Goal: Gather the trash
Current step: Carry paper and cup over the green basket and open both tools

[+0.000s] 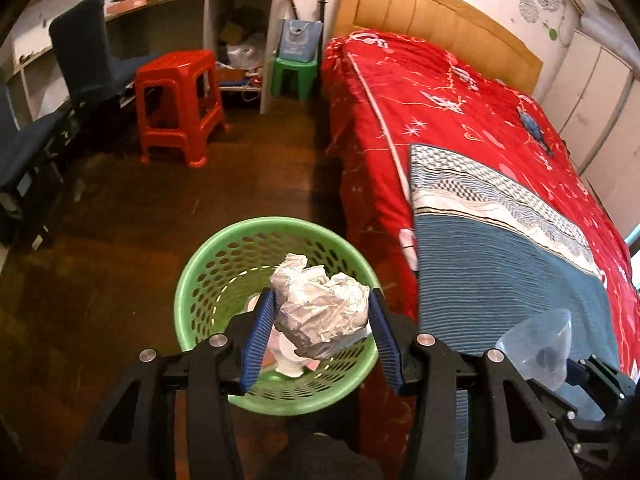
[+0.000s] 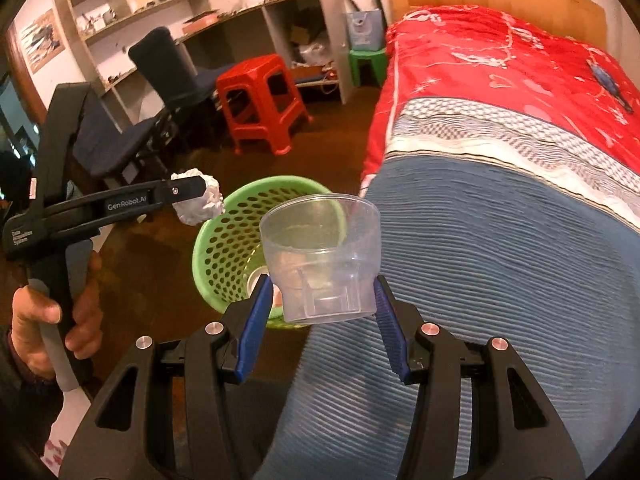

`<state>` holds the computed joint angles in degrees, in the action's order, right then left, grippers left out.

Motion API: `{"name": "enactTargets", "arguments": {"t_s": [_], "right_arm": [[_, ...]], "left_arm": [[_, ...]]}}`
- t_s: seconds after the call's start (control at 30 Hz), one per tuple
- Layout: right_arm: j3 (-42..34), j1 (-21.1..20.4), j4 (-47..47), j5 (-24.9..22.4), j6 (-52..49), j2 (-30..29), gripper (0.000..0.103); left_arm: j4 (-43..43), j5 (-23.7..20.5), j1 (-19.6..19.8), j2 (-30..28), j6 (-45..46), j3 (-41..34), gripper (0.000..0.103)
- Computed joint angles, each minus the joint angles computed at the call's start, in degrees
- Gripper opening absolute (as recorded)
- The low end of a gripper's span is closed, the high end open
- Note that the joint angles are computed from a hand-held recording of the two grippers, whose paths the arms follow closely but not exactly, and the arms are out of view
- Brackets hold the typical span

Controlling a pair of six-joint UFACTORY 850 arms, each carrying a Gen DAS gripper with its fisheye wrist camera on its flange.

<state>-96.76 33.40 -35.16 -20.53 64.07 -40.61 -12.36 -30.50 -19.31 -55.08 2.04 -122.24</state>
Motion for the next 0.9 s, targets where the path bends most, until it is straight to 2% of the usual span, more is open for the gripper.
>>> {"name": "enactTargets", "arguments": {"t_s": [0.2, 0.3, 0.6, 0.73, 0.9], "right_arm": [[-9.76, 0.07, 10.51, -2.9, -12.19, -6.77, 0.051], [-16.69, 0.12, 15.67, -5.85, -18.18, -11.48, 0.051], [-30.19, -0.54, 26.38, -9.97, -26.87, -21.07, 0.052], [-31.04, -0.72, 28.59, -9.43, -27.89, -22.01, 0.061], [-27.44, -0.52, 27.94, -7.94, -27.15, -19.82, 0.061]], "left_arm": [[1.81, -1.17, 1.14, -1.67, -2.87, -1.92, 0.047], [2.04, -1.34, 1.75, -2.09, -3.6, -2.17, 0.047], [3.7, -3.37, 3.31, -4.89, -6.46, -5.72, 0.048], [4.44, -3.95, 3.54, -5.73, -7.37, -6.86, 0.049], [4.72, -4.18, 3.45, -6.16, -7.43, -7.44, 0.051]]}}
